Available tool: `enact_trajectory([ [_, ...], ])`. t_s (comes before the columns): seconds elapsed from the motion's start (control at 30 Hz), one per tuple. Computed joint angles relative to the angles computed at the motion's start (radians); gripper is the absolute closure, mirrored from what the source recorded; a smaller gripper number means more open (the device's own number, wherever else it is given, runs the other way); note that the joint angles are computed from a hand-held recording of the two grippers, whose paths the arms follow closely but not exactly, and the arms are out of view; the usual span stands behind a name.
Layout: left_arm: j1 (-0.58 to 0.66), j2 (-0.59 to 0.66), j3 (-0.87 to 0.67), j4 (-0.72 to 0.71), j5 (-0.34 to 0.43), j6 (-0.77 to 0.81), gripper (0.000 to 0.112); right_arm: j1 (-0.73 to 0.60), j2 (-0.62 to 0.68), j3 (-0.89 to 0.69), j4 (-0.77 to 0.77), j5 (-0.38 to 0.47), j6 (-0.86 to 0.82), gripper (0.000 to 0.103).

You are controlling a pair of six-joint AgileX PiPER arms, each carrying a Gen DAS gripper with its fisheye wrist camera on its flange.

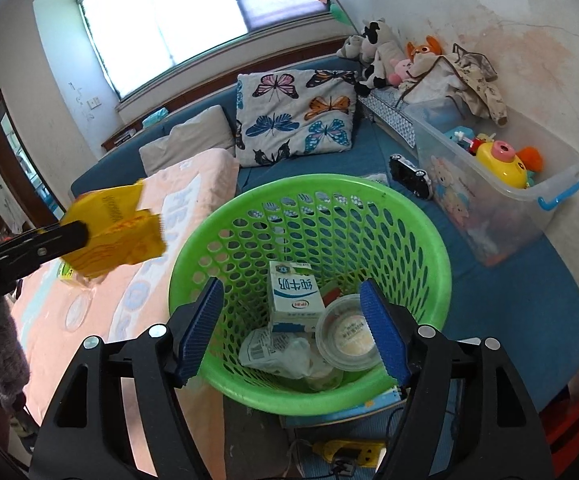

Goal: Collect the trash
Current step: 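Lower the snack packet into the green basket and open the left tool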

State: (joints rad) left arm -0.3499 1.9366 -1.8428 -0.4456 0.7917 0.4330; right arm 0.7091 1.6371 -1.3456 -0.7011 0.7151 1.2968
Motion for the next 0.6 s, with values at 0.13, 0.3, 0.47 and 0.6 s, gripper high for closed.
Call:
enact_trajectory([
  [0.13, -0.031, 0.066, -0.088, 0.035, 0.037, -0.051, 0.093, 0.007, -0.028, 0.037, -0.021, -0.002, 0.035, 0.031],
  [0.3, -0.058, 0.122, -0.15, 0.071, 0.063, -0.088, 0.093, 0.002, -0.059, 0.08, -0.033, -0.013, 0.067, 0.031],
  [0.47, -0.071, 0.179, -0.216, 0.096, 0.094, -0.123, 0.093, -0.002, -0.076, 0.109, -0.034, -0.023, 0.085, 0.031],
  [0.6, -0.074, 0.206, -0.246, 0.097, 0.109, -0.131, 0.091, -0.005, -0.078, 0.116, -0.026, -0.027, 0.086, 0.031],
])
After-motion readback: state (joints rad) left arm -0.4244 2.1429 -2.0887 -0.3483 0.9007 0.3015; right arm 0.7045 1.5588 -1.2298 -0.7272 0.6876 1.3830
